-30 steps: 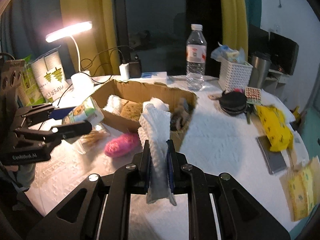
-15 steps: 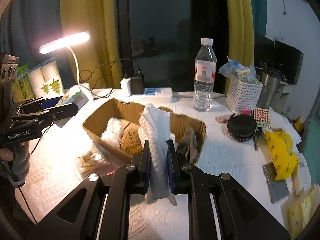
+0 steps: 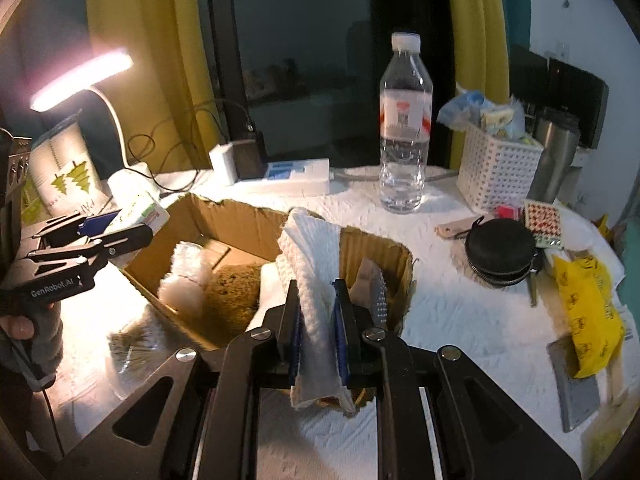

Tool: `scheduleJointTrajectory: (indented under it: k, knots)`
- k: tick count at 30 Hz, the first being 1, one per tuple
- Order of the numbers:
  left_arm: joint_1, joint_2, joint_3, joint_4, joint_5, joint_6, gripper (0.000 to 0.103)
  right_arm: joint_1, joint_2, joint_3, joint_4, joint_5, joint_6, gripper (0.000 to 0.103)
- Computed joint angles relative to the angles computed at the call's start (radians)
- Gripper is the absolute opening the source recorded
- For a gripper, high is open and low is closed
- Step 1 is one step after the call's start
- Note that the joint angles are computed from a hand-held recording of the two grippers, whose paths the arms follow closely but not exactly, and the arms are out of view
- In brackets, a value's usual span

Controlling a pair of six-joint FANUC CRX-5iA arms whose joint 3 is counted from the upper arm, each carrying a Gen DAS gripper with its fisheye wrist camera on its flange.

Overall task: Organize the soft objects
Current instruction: 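Place the tissue pack in the box while the right tool places the towel there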

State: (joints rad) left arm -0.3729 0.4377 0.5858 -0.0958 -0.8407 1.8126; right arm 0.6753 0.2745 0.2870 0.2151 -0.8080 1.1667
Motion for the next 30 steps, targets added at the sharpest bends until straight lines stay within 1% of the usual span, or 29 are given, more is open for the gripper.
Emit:
scheduleJointTrajectory:
  k: [5, 10, 13, 14, 15, 16, 17, 19, 26, 30]
  knots:
    - [0.004, 0.054, 0.044, 0.031, -0.038, -0.024, 0.049, -0.009, 0.041, 0.036, -0.030, -0.025, 0.020, 0.015]
    - [0.002, 0.077, 0.071, 0.024, -0.081, -0.021, 0.050, -0.014, 0.067, 0.061, -0.048, -0.056, 0.024, 0.016]
    - [0.002, 0.069, 0.066, 0.017, -0.075, -0.008, 0.050, -0.014, 0.068, 0.061, -0.047, -0.055, 0.021, 0.020]
    - [0.001, 0.067, 0.066, 0.013, -0.076, -0.005, 0.052, -0.012, 0.066, 0.057, -0.042, -0.051, 0.016, 0.026]
    - [0.000, 0.060, 0.059, 0.010, -0.068, -0.002, 0.059, -0.011, 0.062, 0.053, -0.040, -0.047, 0.012, 0.032]
    - [0.001, 0.052, 0.049, 0.013, -0.057, -0.002, 0.066, -0.010, 0.057, 0.049, -0.037, -0.043, 0.007, 0.035]
    - [0.000, 0.044, 0.042, 0.014, -0.049, -0.001, 0.072, -0.008, 0.053, 0.045, -0.034, -0.040, 0.002, 0.040]
    - [-0.002, 0.029, 0.029, 0.010, -0.034, 0.001, 0.073, -0.004, 0.038, 0.033, -0.024, -0.033, -0.012, 0.041]
    - [-0.016, -0.035, -0.026, -0.003, 0.007, 0.011, 0.075, 0.025, -0.023, -0.029, 0.049, -0.005, -0.072, 0.044]
    - [-0.023, -0.078, -0.071, 0.002, 0.033, 0.013, 0.075, 0.046, -0.063, -0.068, 0.087, 0.011, -0.105, 0.048]
